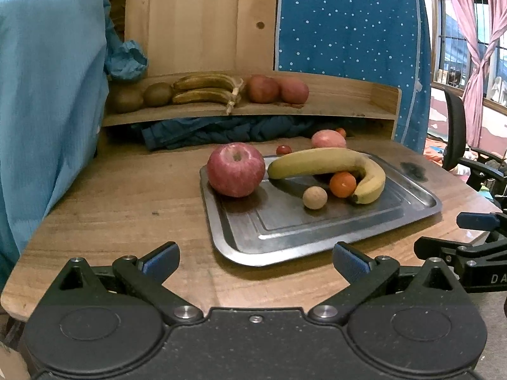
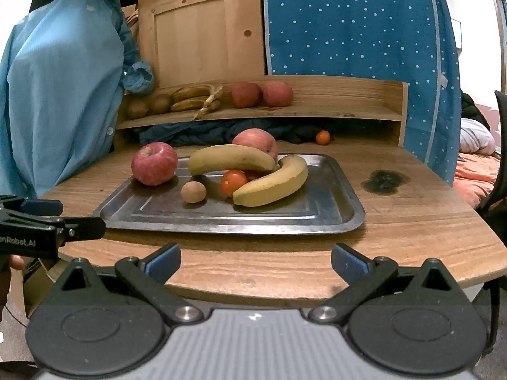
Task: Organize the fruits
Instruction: 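Withdraw both grippers up and away from the tray, then move the left gripper toward a red cherry tomato while the right gripper approaches an orange tangerine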
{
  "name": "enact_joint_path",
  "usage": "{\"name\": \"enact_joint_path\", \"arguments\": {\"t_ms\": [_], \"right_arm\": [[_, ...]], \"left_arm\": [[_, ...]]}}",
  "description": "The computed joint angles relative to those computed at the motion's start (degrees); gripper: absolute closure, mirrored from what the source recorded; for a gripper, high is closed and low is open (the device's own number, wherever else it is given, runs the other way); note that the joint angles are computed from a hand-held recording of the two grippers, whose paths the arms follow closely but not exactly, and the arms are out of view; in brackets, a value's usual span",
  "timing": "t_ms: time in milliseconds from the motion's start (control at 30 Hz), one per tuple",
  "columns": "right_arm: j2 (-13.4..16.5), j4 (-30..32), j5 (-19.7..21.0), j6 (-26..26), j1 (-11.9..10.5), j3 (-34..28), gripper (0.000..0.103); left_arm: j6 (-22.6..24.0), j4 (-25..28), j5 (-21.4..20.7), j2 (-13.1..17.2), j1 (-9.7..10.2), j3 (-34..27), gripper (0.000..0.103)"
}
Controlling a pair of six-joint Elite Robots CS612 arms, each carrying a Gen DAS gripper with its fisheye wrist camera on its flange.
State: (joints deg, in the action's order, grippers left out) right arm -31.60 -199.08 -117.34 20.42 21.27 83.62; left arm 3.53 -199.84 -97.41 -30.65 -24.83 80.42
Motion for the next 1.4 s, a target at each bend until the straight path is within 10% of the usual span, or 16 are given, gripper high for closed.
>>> {"name": "enact_joint_path", "arguments": {"t_ms": [767, 1400], "right_arm": [[0.9, 2.9, 3.7, -7.7, -4.6, -7.2, 0.0], [5.3, 16.1, 12.1, -13.0, -12.8, -19.8, 0.002]], "left_arm": [[3.5, 14.8, 3.7, 6.2, -1.42, -22.1, 0.001], [4.1, 54.1, -1.8, 22.5, -1.36, -62.0, 0.001]]}}
